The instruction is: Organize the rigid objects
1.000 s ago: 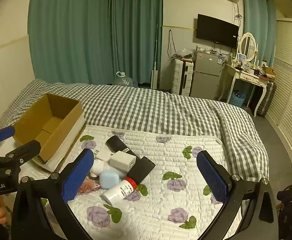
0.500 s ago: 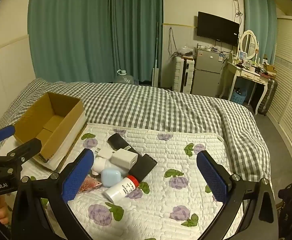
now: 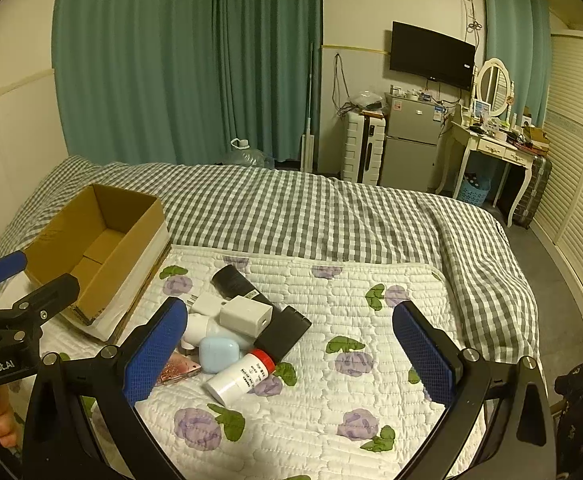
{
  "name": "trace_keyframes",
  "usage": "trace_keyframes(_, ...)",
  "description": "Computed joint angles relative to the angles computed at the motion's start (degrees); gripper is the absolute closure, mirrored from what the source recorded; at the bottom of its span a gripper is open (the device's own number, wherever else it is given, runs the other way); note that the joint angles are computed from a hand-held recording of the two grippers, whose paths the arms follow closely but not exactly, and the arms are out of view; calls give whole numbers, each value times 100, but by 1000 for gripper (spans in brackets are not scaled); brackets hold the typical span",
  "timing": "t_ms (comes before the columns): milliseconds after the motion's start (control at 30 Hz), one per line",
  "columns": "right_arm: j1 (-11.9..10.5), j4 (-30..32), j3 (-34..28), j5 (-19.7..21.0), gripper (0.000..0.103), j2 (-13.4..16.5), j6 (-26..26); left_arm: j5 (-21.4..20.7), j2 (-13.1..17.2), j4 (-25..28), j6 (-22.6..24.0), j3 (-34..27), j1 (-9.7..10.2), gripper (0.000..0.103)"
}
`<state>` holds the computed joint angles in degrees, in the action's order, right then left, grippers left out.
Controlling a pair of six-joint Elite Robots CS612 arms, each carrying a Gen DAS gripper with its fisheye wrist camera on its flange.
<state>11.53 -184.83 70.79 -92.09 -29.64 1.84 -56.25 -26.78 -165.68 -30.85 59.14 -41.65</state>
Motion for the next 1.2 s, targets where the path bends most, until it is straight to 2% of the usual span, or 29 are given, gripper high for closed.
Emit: trace_keyframes(1200,-3,118,-8,52,0,12,-23,71,18,80,-37,-19,-5,0)
